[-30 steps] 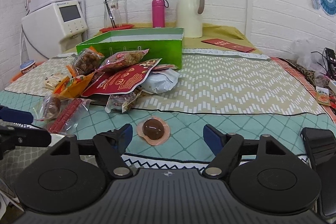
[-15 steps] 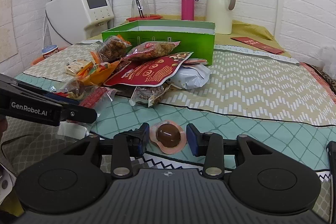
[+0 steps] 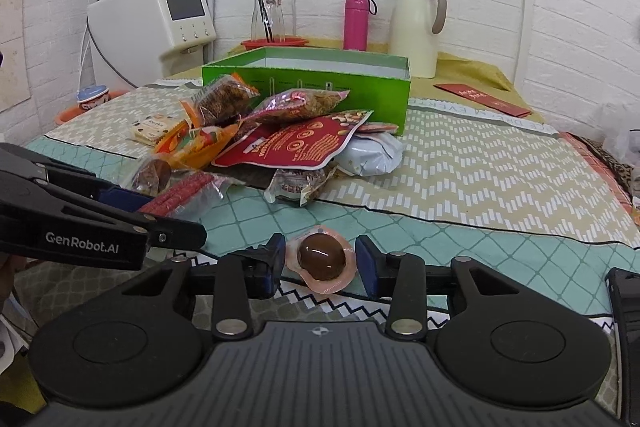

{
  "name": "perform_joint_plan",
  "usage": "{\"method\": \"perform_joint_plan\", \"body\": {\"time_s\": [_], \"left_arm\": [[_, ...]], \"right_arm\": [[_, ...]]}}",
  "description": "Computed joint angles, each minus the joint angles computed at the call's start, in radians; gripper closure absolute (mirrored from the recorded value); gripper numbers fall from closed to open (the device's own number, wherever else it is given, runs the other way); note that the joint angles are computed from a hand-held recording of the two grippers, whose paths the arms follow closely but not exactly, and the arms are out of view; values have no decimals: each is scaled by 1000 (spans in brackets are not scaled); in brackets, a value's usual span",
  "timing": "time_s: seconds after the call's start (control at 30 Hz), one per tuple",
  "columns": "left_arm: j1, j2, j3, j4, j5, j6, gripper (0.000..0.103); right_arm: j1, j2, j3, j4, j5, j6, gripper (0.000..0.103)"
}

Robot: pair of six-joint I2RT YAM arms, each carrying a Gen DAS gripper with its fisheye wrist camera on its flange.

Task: Organize snacks
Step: 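Carry the sausage sticks and chocolate cake into the green box and release both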

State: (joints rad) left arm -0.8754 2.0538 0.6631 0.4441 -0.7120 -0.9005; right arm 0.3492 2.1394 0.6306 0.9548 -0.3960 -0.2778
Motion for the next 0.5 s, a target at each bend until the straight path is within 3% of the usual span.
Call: {"method": "perform_joint_plan", "body": {"time_s": [0.23,0.37,0.5], "left_arm": [[-83,-156,-151,134,-35,-4,66],[-112,-279,-209,166,-97,68,66],[-26,-405,-257,208,-61,174,66]], "right_arm": [[-13,-80,-63,72,-22,31,35],[-15,-106,-50,67,-49,56,35],[-6,-120,12,32,-68,69,35]]}}
